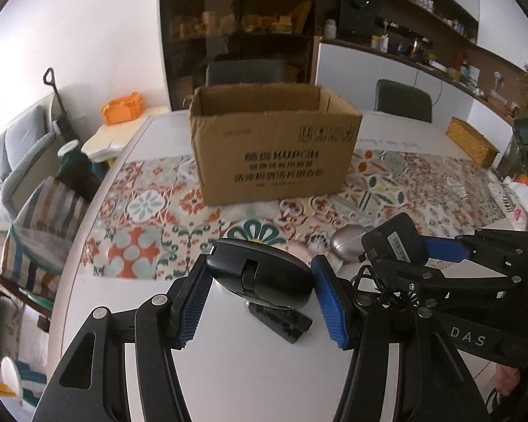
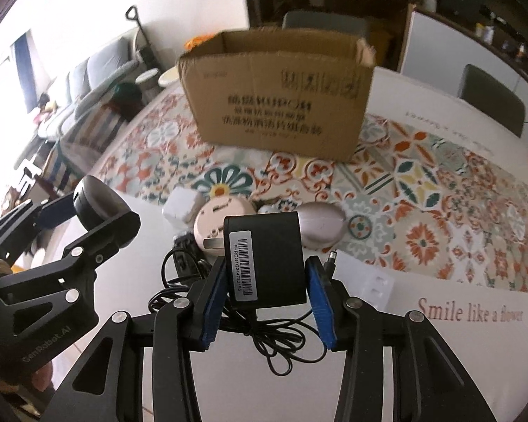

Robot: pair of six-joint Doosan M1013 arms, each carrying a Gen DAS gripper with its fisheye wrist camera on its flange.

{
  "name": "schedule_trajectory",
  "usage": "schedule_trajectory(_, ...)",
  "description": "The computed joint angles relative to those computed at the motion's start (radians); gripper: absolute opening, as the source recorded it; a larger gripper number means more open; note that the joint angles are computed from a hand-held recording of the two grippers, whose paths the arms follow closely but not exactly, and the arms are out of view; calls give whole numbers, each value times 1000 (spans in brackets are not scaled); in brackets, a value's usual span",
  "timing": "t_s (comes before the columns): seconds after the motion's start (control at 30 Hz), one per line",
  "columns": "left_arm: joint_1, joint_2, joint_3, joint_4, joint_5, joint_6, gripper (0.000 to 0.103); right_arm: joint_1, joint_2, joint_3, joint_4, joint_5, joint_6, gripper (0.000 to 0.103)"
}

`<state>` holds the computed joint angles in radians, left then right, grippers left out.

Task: Organize rigid objects
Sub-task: 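Carry both items over the box and open the left tool to drop the organizer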

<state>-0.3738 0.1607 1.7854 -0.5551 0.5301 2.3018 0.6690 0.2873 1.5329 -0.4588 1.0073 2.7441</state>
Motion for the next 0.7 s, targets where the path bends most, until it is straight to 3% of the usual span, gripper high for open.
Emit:
schedule_trajectory(0.3, 18, 8, -56, -117, 27, 109, 57, 22, -10, -34, -144, 40, 124, 44)
schedule_trajectory(0.7, 22, 27, -121, -199, -9, 208, 57, 14, 5, -99, -289, 57, 169, 44)
